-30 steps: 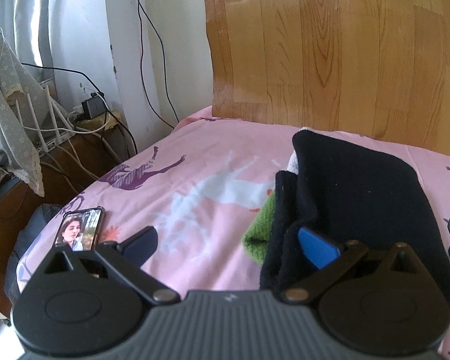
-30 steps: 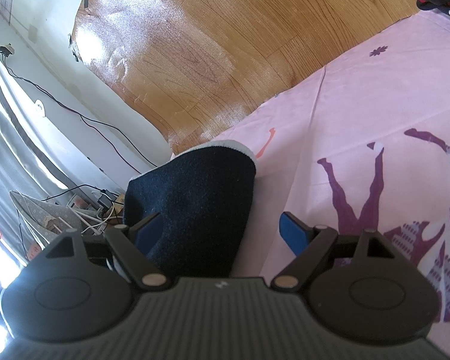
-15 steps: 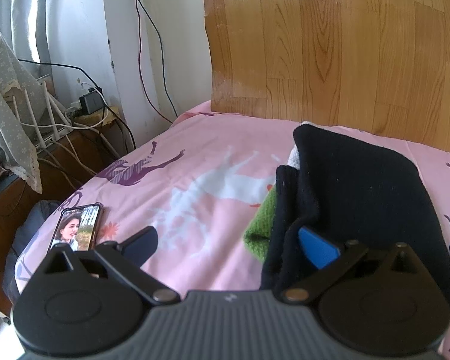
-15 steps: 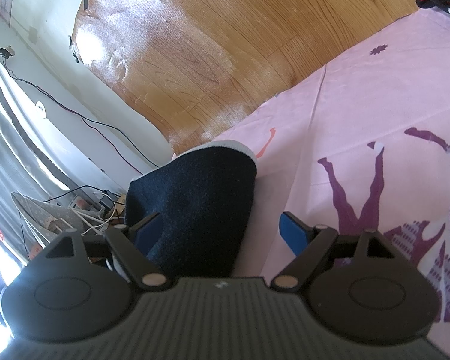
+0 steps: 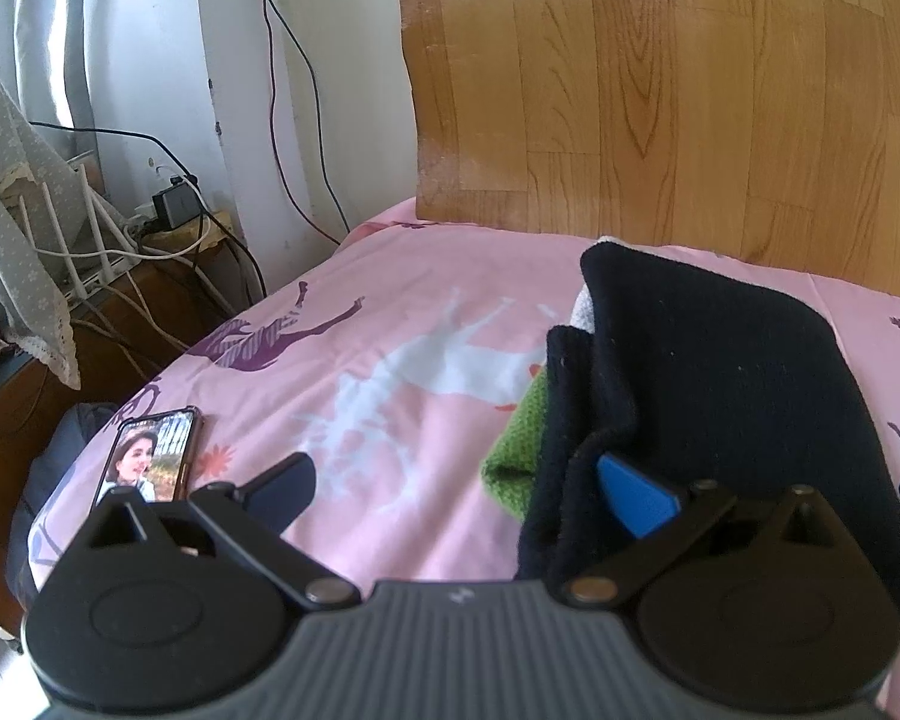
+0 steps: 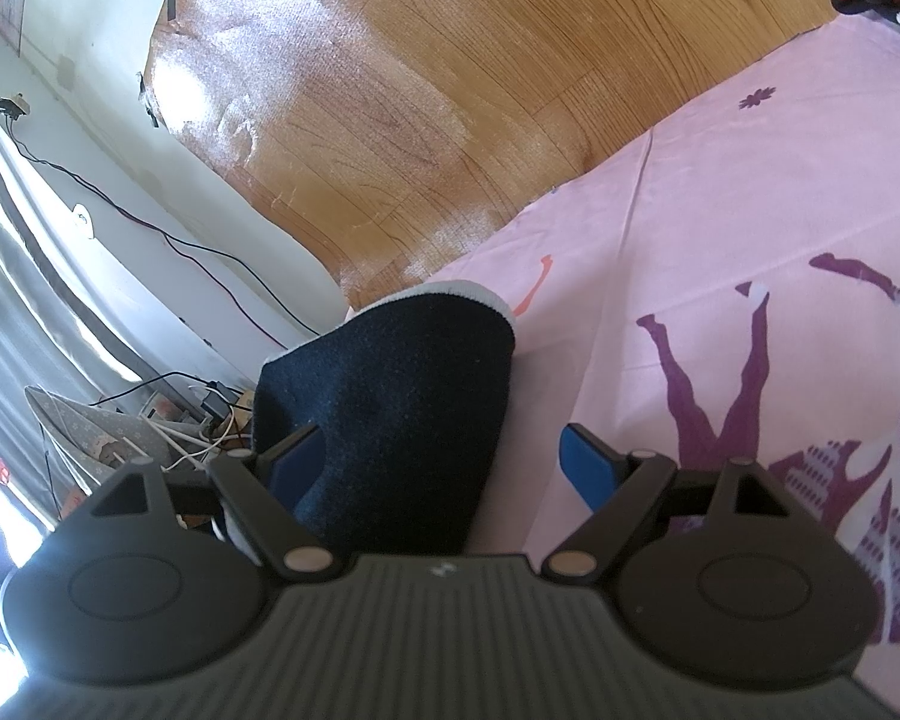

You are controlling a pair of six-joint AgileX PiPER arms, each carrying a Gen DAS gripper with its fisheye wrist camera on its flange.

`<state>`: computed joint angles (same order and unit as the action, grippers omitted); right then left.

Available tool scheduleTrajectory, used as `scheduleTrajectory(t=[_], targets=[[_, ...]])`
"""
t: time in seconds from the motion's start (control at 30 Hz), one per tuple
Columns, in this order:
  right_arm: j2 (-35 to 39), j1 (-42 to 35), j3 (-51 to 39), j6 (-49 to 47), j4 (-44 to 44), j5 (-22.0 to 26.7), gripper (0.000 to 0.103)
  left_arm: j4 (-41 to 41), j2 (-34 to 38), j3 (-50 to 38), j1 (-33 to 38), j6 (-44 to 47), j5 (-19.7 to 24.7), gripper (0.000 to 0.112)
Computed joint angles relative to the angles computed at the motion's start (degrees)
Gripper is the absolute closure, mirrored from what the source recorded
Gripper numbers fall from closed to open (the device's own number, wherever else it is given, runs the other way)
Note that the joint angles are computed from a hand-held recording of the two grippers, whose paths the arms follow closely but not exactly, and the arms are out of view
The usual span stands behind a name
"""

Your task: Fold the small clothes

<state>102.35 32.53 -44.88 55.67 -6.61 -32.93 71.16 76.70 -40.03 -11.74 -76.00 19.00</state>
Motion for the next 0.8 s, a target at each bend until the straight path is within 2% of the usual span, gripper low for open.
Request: scheduleTrajectory(t=[0.63, 0.8], targets=[[0.0, -0.1, 0.3, 0.9, -0.7, -0.8, 0.015, -1.1, 0.3, -0.3, 0.6, 2.1, -0.3, 0.009], [0.1, -0.1, 0.2, 0.8, -0.7, -0.7, 0.015, -5.2, 0.4, -0.8, 1.9, 6.5, -1.7, 0.009]])
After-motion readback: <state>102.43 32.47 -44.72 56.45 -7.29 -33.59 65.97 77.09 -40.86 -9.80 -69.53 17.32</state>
